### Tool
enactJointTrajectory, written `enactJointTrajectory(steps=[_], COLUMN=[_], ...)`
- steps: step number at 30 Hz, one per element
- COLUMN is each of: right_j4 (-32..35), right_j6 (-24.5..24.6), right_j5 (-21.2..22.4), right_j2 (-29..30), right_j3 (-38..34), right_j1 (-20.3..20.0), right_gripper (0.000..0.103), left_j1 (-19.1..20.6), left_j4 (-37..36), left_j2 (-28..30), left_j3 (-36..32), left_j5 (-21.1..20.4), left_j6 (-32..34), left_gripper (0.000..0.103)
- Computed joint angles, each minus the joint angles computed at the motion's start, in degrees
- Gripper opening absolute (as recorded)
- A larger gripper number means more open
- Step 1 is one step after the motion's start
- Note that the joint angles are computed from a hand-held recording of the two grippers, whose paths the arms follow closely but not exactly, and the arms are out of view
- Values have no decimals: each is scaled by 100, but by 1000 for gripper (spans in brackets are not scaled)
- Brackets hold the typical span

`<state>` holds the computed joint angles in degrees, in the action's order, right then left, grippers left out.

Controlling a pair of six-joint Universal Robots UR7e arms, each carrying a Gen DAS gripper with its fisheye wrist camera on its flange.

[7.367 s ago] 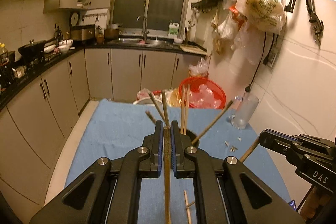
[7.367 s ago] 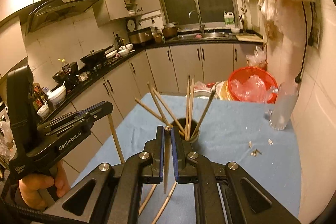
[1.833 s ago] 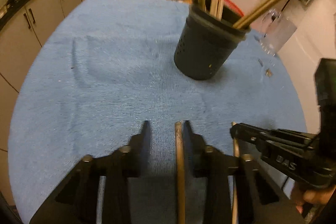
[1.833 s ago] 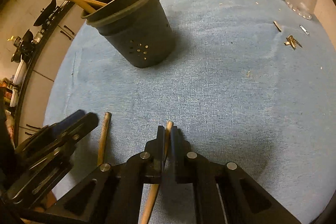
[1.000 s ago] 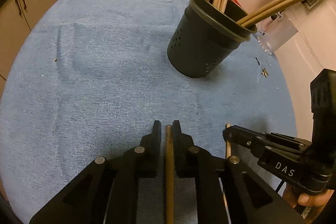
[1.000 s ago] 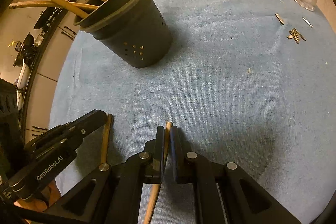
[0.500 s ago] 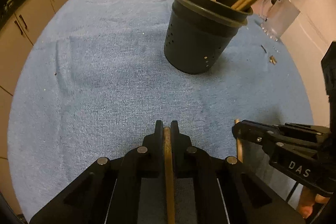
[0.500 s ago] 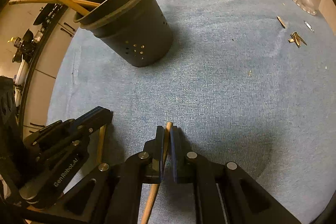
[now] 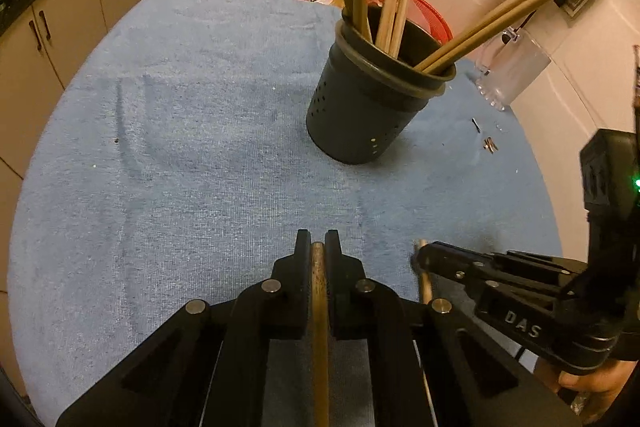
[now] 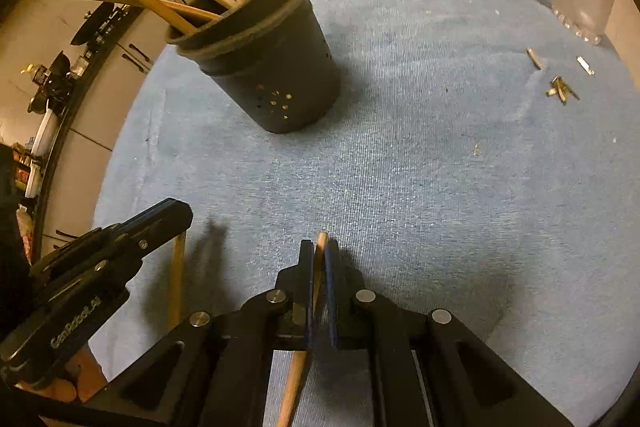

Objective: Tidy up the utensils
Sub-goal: 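Lower both tools and grasp another wooden chopstick with each, then lift the chopsticks with both tools and lower them into the black holder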

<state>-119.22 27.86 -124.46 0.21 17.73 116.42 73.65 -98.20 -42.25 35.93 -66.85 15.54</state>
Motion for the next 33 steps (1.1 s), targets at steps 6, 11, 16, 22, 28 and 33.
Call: enactJointTrajectory(steps=[6, 11, 16, 22, 28, 33], right_j4=[-965, -2026, -2920, -3497, -3768, -3526], right_j6=[-289, -830, -1559, -2300, -2812, -3032], right_j5=[-71, -77, -284, -585, -817, -926], right_j2=[-475, -862, -1061, -1030, -910, -600], right_j3=[904, 1597, 1956, 1853, 1582, 863], right_j1=[149, 348, 620, 904, 1051, 1087], right_gripper=[4, 4, 4, 3, 3, 3], left_j1=[-36, -111, -239, -375, -483, -525], left_j4=[-263, -602, -1142, -2058, -2954, -3138], left_j2=[-200, -476, -841, -1271, -1441, -1377], left_j3=[223, 335, 708, 1314, 1685, 1520], left_j5=[-207, -473, -698, -938, -1137, -1226], left_j6=[-14, 230, 515, 915, 1240, 1304], left_gripper=[6, 6, 6, 6, 6, 6])
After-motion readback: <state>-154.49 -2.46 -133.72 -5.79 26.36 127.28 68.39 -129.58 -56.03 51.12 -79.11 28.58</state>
